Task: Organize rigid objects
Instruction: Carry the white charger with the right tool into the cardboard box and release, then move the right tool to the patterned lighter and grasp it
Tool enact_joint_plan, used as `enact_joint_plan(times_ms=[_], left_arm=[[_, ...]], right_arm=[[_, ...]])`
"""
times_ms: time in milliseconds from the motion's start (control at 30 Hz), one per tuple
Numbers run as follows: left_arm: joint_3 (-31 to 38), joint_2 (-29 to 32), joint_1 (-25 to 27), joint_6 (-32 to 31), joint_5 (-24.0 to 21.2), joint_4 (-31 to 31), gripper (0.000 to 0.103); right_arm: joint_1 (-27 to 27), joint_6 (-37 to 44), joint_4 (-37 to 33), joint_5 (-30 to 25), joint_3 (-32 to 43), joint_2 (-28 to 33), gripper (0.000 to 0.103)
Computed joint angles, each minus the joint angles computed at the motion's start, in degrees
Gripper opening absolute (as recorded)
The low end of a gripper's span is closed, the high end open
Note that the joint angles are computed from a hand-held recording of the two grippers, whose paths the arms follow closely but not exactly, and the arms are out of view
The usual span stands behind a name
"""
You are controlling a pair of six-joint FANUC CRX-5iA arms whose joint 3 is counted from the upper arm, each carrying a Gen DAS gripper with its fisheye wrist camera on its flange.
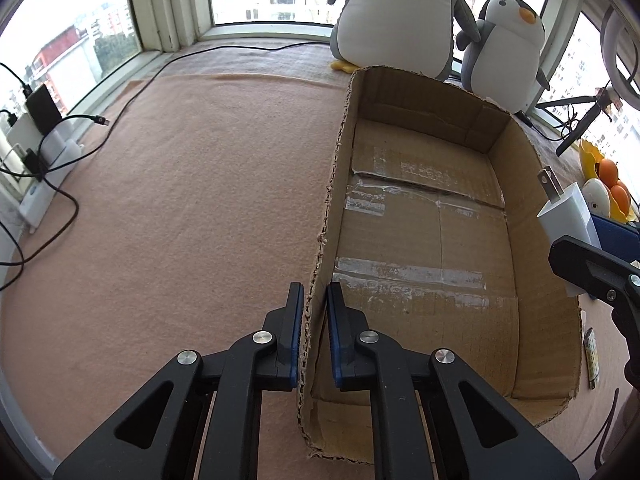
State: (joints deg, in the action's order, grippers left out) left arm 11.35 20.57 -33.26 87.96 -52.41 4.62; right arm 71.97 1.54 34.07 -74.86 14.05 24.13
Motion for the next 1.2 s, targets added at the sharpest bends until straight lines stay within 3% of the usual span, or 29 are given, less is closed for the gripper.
enact_joint_plan(times_ms=[233,267,367,400,667,1033,1200], left_arm=[[0.0,0.0,-0.1,0.1,0.2,-0.3,0.010],[0.0,0.0,-0.1,0.1,0.2,-0.3,0.010],[0.0,0.1,-0.1,-0.1,0.1,-0.1,0.009],[0.0,0.0,-0.2,0.1,0.1,-0.3,0.009],[-0.1,0.0,-0.1,0.2,0.2,-0.4,0.009],[0.9,0.0,-0.6,0.6,-1.6,-1.9,0.011],[1.0,-0.5,-0.7,1.1,-2.1,-2.6,0.023]], right_arm=[[-0.4,1.2,-0.8,-0.2,1.2,1.2,0.032],[-0.4,1.1,-0.8,0.1,1.0,1.1,0.037],[0.0,-0.2,1.0,0.3,0.3,0.7,0.067],[0.3,-0.6,1.8,0.0,0.1,0.7,0.072],[1.1,-2.9,2.6,-1.0,-1.1,-0.5,0.074],[6.1,-14.9,4.8,-5.5,-10.2,-8.5,0.074],[9.5,-21.8,3.3,-9.9,-15.4,-13.4,0.074]])
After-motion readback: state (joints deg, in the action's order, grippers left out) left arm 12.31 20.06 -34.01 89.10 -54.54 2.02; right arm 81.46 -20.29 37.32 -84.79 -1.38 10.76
